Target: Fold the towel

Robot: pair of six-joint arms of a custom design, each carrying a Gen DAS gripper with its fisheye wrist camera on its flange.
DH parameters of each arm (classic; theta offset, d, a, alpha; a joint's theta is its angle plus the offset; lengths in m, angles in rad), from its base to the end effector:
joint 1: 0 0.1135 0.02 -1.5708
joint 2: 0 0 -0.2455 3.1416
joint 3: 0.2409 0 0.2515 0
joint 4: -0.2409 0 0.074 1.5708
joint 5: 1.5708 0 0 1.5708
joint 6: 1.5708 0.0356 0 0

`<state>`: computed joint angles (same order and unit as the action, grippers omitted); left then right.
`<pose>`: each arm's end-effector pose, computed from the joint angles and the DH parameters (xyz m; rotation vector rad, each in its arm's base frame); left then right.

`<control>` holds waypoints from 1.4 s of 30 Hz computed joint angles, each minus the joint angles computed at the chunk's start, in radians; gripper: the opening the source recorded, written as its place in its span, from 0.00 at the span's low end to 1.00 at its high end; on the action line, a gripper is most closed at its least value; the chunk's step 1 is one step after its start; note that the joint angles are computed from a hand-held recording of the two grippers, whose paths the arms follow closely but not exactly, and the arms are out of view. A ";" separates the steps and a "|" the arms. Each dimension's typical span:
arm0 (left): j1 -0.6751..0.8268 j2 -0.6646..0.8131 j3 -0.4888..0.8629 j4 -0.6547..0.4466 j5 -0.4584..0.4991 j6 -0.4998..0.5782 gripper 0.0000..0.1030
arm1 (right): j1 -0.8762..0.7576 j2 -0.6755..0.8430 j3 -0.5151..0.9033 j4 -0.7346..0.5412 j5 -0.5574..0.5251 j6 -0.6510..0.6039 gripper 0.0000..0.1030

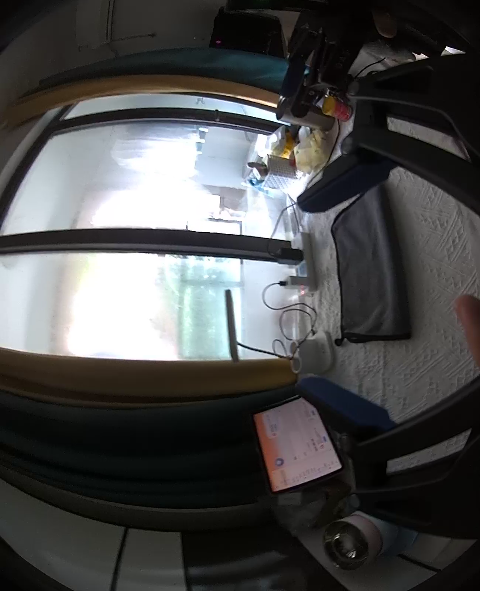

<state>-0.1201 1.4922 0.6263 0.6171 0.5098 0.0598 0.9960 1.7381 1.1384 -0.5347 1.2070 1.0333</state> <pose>0.3022 -0.0540 0.1852 0.5191 1.7402 -0.5053 0.2090 0.2614 0.1887 0.3242 1.8853 -0.3320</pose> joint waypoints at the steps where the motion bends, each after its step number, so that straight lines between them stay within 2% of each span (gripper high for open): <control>1: 0.007 -0.021 -0.016 0.007 0.012 -0.002 0.89 | 0.020 0.003 0.014 -0.043 0.019 0.037 0.46; 7: 0.044 -0.128 -0.126 0.091 0.072 -0.020 0.89 | 0.125 0.064 0.137 -0.376 0.101 0.331 0.47; 11: 0.057 -0.161 -0.164 0.100 0.096 -0.042 0.89 | 0.170 0.115 0.203 -0.504 0.133 0.461 0.47; 12: 0.059 -0.163 -0.179 0.114 0.093 -0.043 0.89 | 0.178 0.118 0.204 -0.499 0.140 0.465 0.48; 14: 0.060 -0.169 -0.202 0.140 0.088 -0.038 0.89 | 0.193 0.127 0.209 -0.505 0.153 0.481 0.56; 16: 0.068 -0.165 -0.222 0.170 0.092 -0.040 0.89 | 0.201 0.133 0.217 -0.530 0.157 0.509 0.58; 22: 0.077 -0.146 -0.223 0.155 0.087 -0.031 0.89 | 0.197 0.144 0.233 -0.553 0.153 0.524 0.58; 28: 0.091 -0.147 -0.233 0.174 0.087 -0.047 0.89 | 0.190 0.117 0.197 -0.449 0.143 0.429 0.59; 42: 0.088 -0.149 -0.237 0.177 0.094 -0.049 0.89 | 0.193 0.125 0.195 -0.470 0.139 0.462 0.59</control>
